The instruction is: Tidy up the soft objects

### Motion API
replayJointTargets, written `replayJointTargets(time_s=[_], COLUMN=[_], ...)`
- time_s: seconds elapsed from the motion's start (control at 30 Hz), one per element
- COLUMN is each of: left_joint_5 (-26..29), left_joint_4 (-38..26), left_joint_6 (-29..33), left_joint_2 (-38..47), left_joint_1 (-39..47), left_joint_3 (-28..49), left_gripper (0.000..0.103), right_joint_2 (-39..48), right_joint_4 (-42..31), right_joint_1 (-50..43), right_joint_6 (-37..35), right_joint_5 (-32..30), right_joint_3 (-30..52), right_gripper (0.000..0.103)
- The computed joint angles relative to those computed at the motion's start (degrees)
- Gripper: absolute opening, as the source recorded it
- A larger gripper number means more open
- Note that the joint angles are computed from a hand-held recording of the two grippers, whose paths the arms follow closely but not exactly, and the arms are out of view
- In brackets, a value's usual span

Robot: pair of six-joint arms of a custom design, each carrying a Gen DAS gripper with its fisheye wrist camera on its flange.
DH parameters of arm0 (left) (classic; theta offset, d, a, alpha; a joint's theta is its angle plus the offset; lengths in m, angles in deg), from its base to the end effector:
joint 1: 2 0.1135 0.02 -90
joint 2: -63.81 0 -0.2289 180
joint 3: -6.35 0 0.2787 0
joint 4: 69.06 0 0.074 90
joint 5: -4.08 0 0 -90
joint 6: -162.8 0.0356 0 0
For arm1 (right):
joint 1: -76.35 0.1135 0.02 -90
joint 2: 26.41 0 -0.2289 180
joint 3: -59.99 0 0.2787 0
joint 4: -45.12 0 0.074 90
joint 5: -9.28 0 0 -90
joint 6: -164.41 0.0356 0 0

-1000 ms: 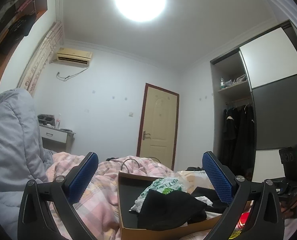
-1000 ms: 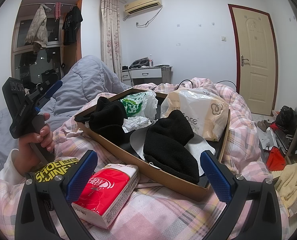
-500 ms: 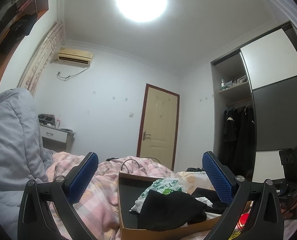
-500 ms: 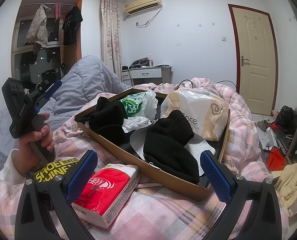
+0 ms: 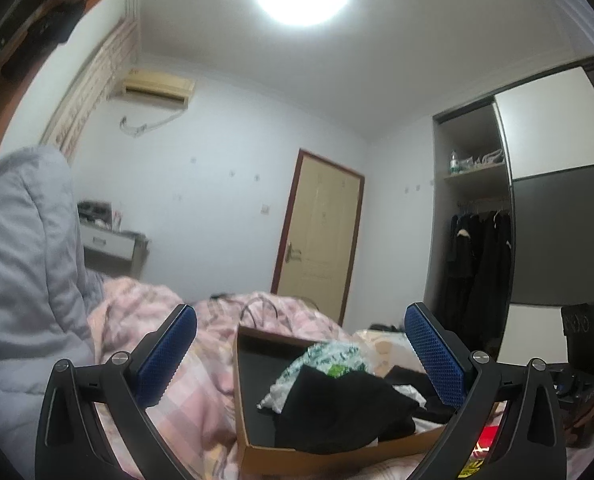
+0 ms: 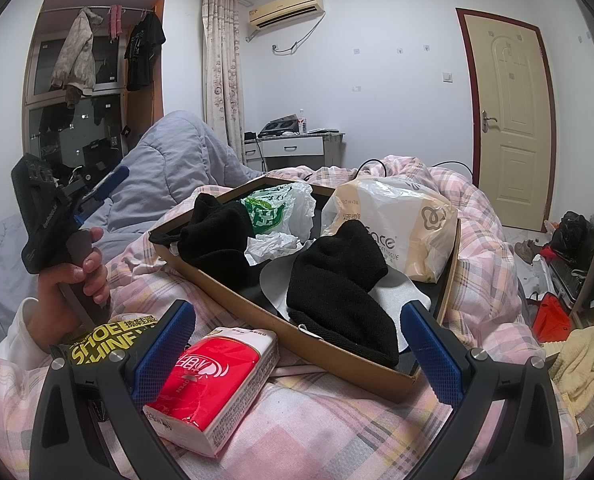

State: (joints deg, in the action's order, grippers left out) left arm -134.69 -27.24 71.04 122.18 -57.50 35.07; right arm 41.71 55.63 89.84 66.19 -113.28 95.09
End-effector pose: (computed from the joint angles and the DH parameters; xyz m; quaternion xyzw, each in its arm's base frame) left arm 0.1566 -0.1805 0.1911 -0.0280 0.6555 -0.1119 0.7463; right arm 0.2527 0.0803 0.1342 -0.3033 0.7546 0.2574 0.5219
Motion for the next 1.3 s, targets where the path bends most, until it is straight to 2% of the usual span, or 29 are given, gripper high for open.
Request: replayJointTargets(time_s=[0.13,0.23,0.37,0.47,0.57,0.8,0.93,0.97,1.07,1.27,1.3], left_joint_5=[3.16,5.4,7.9,10.22,9.51,11.79,12.77,12.84,12.99,14.14,14.23], left_joint_4=[-10.96,-16.9,-21.63,-29.98,-36.96,-37.36,-37.19,-37.1,-37.04,-34.66,-34.34], left_joint_6=[-5.51,-7.17,-6.48,-6.92,-7.38,-6.6,-6.82,-6.85,-7.53,-7.82,-7.78], left_joint_2=[1.1,3.07,6.83,12.22,17.19,19.21,18.8,18.48,17.7,15.06,14.9], left_joint_1=[1.49,1.99,1.83,2.18,2.06,2.58,2.89,2.86,2.96,3.26,3.29], left_joint_3=[3.86,6.77,10.39,16.37,21.73,22.94,22.75,22.5,21.91,19.52,19.31], left_gripper=[0.103,0.103,0.103,0.103,0.103,0.102,0.089,0.079,0.058,0.033,0.032], right_joint_2=[0.05,0.02,0.01,0.06,0.0,0.04,0.13,0.0,-0.05,-0.09,-0.08], right_joint_4=[0.05,0.02,0.01,0.02,0.02,0.06,0.02,0.0,-0.02,0.0,0.04], right_joint_1=[0.0,0.0,-0.01,0.0,-0.02,-0.01,-0.03,-0.02,0.0,0.04,0.07], right_joint_6=[0.02,0.0,0.0,0.01,-0.01,0.02,-0.02,0.01,0.0,0.02,-0.01], right_joint_5=[-0.01,-0.01,-0.01,-0.01,-0.03,-0.02,-0.04,-0.03,-0.01,0.14,0.32], right_joint_3=[0.02,-0.01,-0.02,0.03,-0.03,-0.01,0.09,-0.01,-0.03,-0.02,-0.03], right_gripper=[0.102,0.102,0.102,0.102,0.102,0.102,0.102,0.102,0.102,0.102,0.102])
